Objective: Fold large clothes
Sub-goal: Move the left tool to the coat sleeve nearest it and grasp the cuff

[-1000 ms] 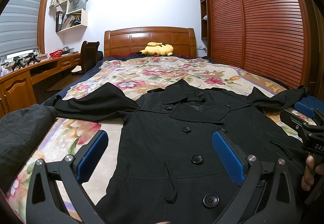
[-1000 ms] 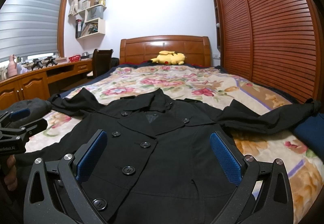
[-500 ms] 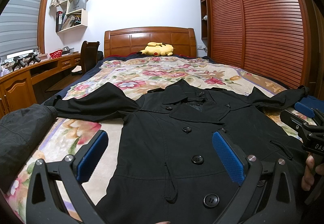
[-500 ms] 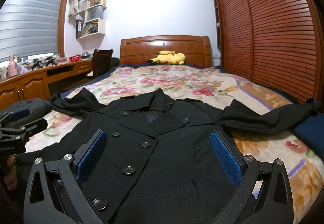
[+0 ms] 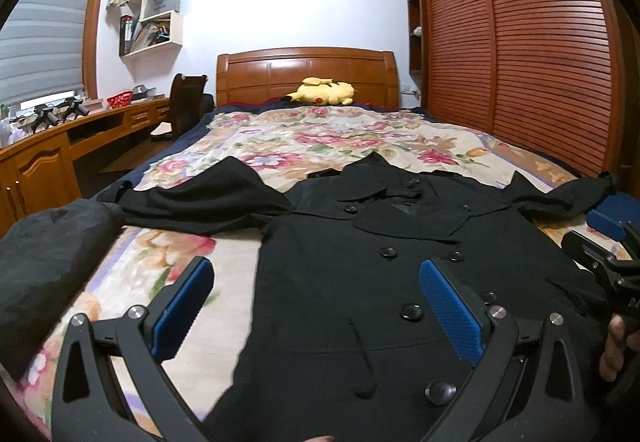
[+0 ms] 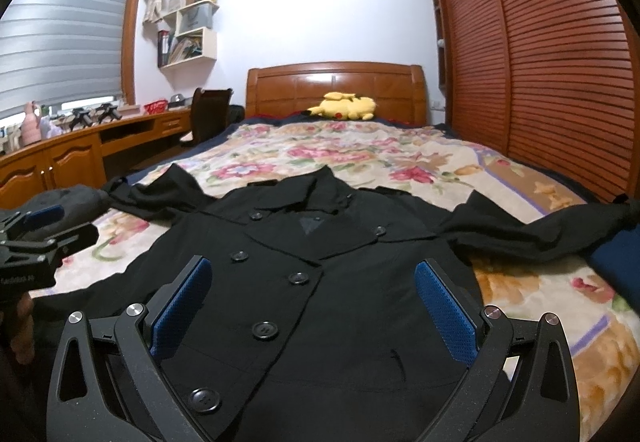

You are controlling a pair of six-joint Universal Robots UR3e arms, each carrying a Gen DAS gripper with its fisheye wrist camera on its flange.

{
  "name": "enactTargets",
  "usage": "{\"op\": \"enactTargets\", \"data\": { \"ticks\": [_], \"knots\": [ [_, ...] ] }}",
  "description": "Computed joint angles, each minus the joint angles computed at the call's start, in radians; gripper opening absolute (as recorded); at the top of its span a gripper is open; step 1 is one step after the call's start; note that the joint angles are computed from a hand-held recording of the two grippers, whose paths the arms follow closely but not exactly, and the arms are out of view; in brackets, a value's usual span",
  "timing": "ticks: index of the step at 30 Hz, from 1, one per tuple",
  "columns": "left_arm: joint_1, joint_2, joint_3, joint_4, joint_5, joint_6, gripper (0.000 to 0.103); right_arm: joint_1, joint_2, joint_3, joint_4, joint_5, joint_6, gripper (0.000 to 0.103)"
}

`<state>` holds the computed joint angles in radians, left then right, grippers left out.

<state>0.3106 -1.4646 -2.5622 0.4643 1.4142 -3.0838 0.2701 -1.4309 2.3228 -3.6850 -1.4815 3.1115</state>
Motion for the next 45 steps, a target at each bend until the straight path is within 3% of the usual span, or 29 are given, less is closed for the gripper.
{"op": "enactTargets", "data": {
  "ticks": [7, 12, 17, 21, 26, 40, 45],
  "knots": [
    [0.086, 0.098, -0.016, -0.101, -0.032, 0.046, 0.103, 0.025, 0.035, -0.051, 0.038, 0.023, -0.006, 0.103],
    [0.181, 0.195, -0.016, -0.240, -0.115, 0.076, 0.103, 0.045, 0.056, -0.113, 0.085, 0.027, -0.011, 0.103],
    [0.238, 0.232, -0.029, -0.308, -0.146, 0.120, 0.103, 0.015, 0.043, -0.183, 0.210, 0.131, 0.016, 0.103],
    [0.296, 0.251, -0.046, -0.339, -0.162, 0.167, 0.103, 0.029, 0.052, -0.248, 0.264, 0.110, 0.006, 0.103],
    [0.423, 0.302, -0.035, -0.446, -0.261, 0.221, 0.103, 0.060, 0.078, -0.361, 0.339, 0.067, -0.010, 0.103],
    [0.485, 0.022, 0.187, -0.480, -0.261, 0.286, 0.103, 0.156, 0.309, -0.738, 0.507, 0.035, -0.039, 0.103],
    [0.449, -0.152, 0.305, -0.438, -0.204, 0.291, 0.103, 0.168, 0.414, -0.841, 0.561, 0.046, -0.069, 0.103]
  ]
}}
